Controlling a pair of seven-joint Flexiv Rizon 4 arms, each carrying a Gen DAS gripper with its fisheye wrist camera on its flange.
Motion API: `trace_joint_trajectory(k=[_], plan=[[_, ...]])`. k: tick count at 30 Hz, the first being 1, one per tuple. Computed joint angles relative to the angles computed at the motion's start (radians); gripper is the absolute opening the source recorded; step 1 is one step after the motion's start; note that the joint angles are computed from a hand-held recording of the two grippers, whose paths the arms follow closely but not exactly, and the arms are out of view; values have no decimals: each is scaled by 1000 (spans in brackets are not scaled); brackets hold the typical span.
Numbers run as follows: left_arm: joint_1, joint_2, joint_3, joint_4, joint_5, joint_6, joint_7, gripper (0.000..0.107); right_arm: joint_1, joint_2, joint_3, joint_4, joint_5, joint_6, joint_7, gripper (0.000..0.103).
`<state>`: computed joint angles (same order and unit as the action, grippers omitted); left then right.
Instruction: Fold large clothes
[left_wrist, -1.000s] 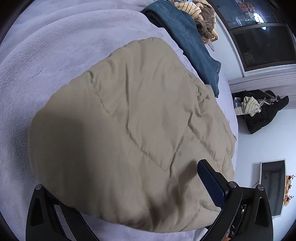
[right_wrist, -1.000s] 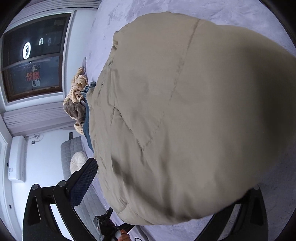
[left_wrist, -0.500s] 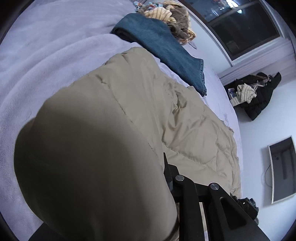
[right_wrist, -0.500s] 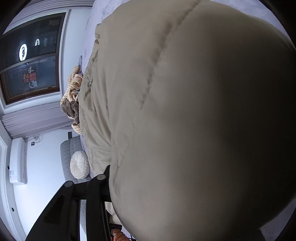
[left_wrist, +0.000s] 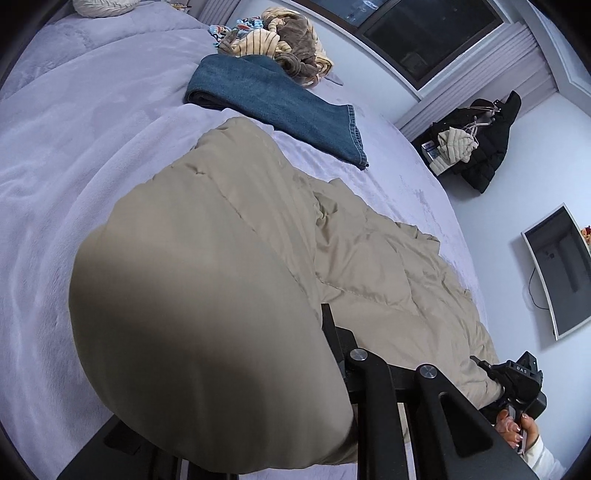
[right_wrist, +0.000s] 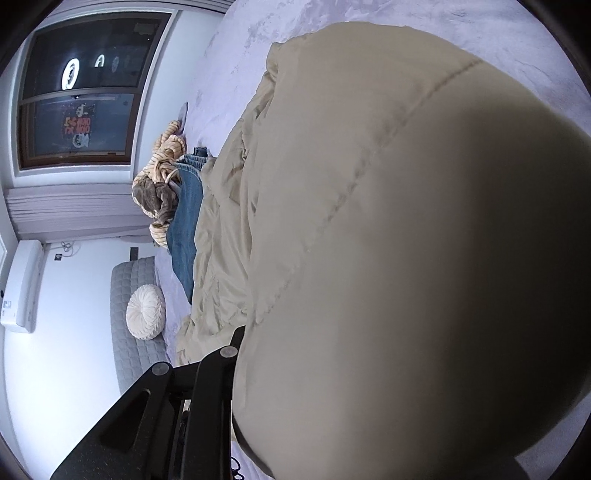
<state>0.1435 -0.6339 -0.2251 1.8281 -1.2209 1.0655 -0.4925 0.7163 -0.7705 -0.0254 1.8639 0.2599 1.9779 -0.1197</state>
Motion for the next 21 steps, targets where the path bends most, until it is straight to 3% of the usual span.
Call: trace_joint_trajectory(k=[6, 13, 17, 20, 21], plan=[[-11, 170, 61, 237, -76, -24, 79, 23, 61, 85, 21, 109, 33, 4, -1, 24], [-52, 347, 188, 476, -7, -75, 66, 23, 114, 183, 83, 253, 70, 33, 5, 24], [-58, 375, 224, 550, 37, -81, 34, 23, 152, 194, 122, 321, 121, 87, 16, 24], [-63, 359, 231, 582, 62, -48, -13, 24, 102, 168, 175, 333, 99, 105, 36, 27], [-65, 354, 231, 586, 72, -31, -35, 30, 88, 157, 193, 338, 95, 119, 45, 30]])
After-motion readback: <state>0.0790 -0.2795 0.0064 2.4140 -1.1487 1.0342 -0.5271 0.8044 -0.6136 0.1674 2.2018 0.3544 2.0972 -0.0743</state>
